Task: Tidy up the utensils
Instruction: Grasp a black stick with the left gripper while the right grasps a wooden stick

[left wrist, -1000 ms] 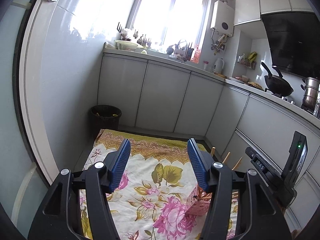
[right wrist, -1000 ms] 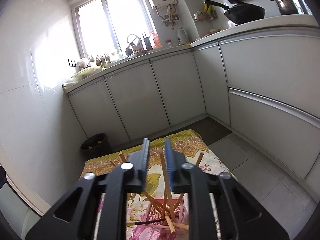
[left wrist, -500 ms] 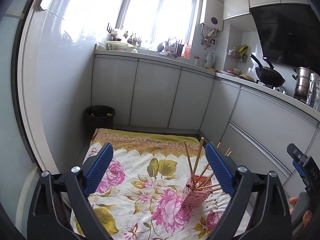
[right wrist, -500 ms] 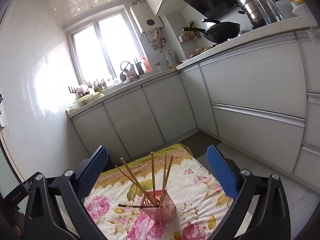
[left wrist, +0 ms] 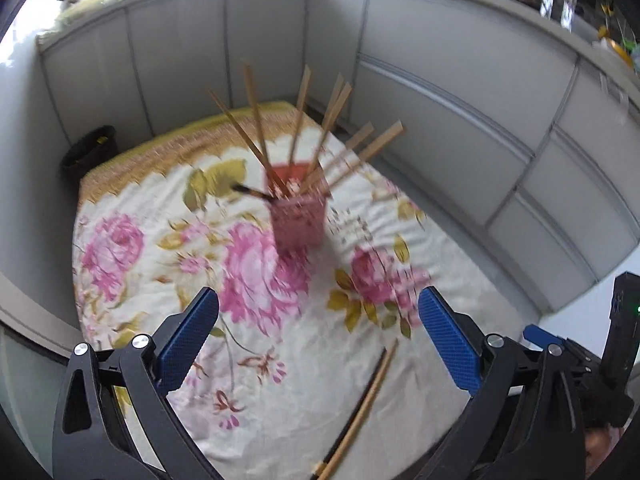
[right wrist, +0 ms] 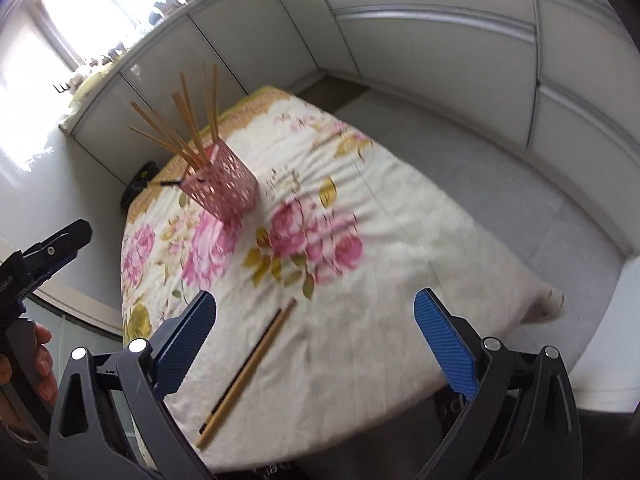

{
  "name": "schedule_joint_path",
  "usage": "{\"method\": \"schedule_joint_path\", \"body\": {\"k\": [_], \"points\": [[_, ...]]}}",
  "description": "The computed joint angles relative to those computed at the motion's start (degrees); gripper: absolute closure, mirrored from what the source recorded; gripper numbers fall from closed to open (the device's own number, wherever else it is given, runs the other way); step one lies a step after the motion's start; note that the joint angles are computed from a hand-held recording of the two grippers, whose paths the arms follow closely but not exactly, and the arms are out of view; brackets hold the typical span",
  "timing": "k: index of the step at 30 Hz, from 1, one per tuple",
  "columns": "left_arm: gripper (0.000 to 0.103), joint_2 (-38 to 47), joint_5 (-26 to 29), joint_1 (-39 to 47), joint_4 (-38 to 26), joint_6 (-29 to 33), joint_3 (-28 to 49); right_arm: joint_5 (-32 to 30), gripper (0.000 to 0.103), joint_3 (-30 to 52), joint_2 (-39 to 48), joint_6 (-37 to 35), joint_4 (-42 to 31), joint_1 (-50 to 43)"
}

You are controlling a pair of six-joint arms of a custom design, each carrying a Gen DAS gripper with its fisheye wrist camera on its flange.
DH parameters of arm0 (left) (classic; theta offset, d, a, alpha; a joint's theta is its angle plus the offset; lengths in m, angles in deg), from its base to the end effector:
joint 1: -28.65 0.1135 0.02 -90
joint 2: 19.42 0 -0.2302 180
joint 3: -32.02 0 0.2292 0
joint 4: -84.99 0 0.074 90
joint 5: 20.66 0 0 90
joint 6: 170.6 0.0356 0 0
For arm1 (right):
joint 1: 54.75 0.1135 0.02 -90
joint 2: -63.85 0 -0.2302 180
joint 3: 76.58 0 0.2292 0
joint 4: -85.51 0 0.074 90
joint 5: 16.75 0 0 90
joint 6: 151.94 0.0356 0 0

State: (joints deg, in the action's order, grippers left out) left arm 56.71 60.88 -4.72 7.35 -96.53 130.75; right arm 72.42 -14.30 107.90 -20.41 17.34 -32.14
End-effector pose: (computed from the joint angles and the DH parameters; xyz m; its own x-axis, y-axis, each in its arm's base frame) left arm 0.2025 -0.1271 0.3356 -0.7882 0.1940 -0.5841 0.2676 0.9626 -0.0413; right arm 0.1316 0.0554 0.2614 -0.7895 0.3893 -0.4744 0.1742 0.8834 0.4350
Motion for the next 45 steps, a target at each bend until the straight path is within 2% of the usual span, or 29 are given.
{"method": "schedule_joint_path", "body": {"k": [5,7,11,15,20,26,31,34,35,37,39,41,45], "points": [[0.029,11.2,4.8,-2.1,0.0,3.5,-5.2,-3.9,0.006,-4.7,-2.7,0.4,-2.2,-2.1],[0.041,14.8,6.3,-2.5,0.2,3.8,-7.0,-3.8,0.006,-4.4,-3.4,-0.5,-3.2,-2.5],[0.042,18.7,7.2,-2.3,0.5,3.7,-8.0,-5.0,0.006,-4.4,-3.9,-1.5,-4.4,-3.7],[0.056,18.7,7.7,-1.6,1.1,4.2,-8.7,-6.7,0.006,-4.8,-3.1,-2.3,-4.4,-4.2],[0.056,20.1,8.4,-1.9,1.8,4.9,-9.0,-6.0,0.006,-4.4,-2.8,-1.9,-4.5,-3.3],[0.069,22.6,6.5,-4.8,2.1,4.0,-8.6,-6.4,0.006,-4.3,-2.3,-1.9,-4.5,-3.8],[0.073,22.2,6.0,-6.6,3.4,3.2,-10.2,-6.6,0.006,-4.5,-2.5,-2.1,-4.4,-4.7],[0.074,24.1,5.9,-9.1,3.3,2.1,-8.5,-7.1,0.006,-4.8,-2.4,-2.5,-4.4,-5.7],[0.078,24.2,5.7,-10.1,3.4,2.0,-8.2,-7.0,0.006,-4.9,-2.1,-2.4,-4.4,-5.9],[0.098,23.9,6.3,-11.0,4.1,1.8,-8.4,-6.7,0.006,-4.8,-1.5,-2.0,-4.3,-5.7],[0.099,22.5,6.8,-11.0,5.5,0.7,-10.1,-6.0,0.006,-4.4,-0.1,-0.7,-3.9,-4.7],[0.1,20.9,5.1,-9.6,6.1,0.0,-12.0,-5.8,0.006,-3.3,2.8,0.6,-2.7,-3.0],[0.1,13.9,5.1,-3.6,6.4,-0.6,-16.1,-4.9,0.006,0.7,14.3,3.1,1.9,3.6]]}}
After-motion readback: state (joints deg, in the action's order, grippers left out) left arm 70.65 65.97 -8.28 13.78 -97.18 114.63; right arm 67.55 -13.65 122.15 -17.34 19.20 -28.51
